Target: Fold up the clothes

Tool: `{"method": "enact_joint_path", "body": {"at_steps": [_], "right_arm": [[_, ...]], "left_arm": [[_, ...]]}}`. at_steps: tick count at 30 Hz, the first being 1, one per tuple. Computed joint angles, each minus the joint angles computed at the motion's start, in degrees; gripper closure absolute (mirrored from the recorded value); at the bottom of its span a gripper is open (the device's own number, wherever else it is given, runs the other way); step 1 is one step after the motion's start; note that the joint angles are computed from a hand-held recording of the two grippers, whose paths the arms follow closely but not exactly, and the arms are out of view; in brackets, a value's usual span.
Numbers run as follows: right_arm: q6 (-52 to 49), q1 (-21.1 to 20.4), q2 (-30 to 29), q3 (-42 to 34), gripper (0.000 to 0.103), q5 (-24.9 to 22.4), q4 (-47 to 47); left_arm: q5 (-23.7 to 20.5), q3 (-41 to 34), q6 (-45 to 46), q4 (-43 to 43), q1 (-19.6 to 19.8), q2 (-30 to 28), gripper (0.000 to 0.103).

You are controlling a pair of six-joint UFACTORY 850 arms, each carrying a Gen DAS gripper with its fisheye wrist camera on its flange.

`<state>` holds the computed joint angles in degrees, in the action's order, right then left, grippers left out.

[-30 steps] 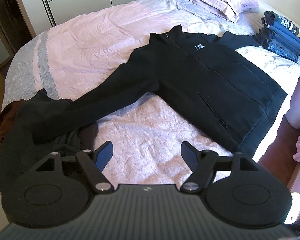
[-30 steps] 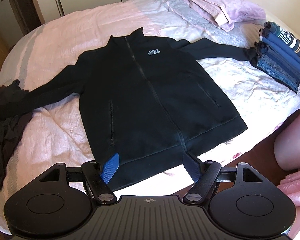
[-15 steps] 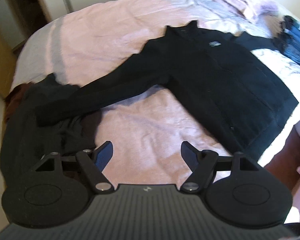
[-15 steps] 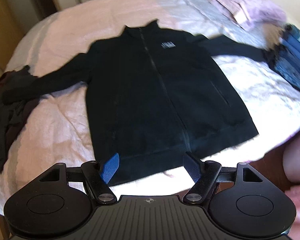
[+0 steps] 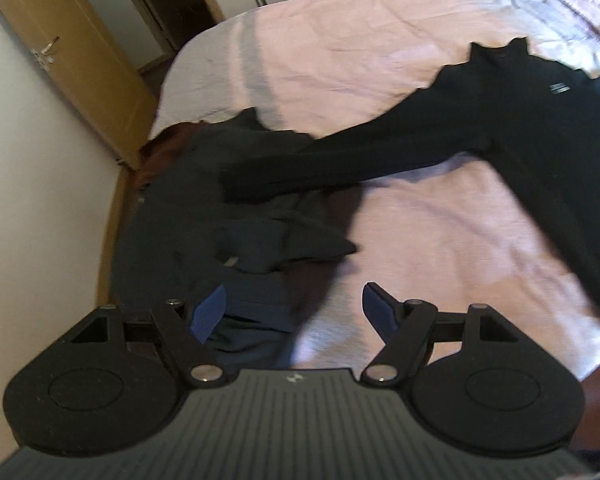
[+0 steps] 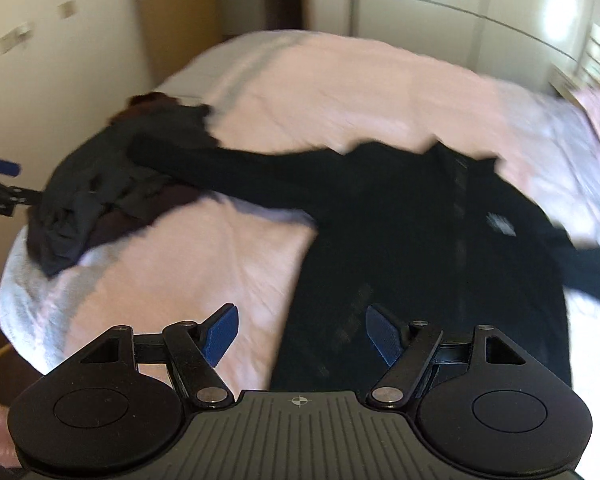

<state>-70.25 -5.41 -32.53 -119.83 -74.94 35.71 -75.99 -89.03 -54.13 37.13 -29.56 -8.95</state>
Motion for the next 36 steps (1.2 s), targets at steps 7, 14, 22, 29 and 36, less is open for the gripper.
{"method": "enact_joint_path", "body": {"at_steps": [7,14,22,29,36], "right_arm": [[-5.1,8.9,0.9,3.2,0.029,4.3,1.8],[-6.9,20.1,-4.7,0.6,0.061,8.8,1.3],[-14.7,31.0,-15.2,-6.0,0.061,12.1,4.0],[-18.5,37.3,-24.2,-12.9,0.06,15.6,3.2],[-19.9,40.0,-29.1,-17.8,0.086,18.4,0.8]], "left_arm": [[10.5,6.4,11.2,2.8,9.0,2.0,0.03],[24.1,10.1,25.4,3.9,18.5,0.7,0.032],[31.4,17.0,23.4,5.9,24.5,1.6,0.032],[33.2,21.9,15.7,10.4,26.6,3.4,0.032],[32.2,24.1,11.8,10.3,27.7,5.3,0.032]]}}
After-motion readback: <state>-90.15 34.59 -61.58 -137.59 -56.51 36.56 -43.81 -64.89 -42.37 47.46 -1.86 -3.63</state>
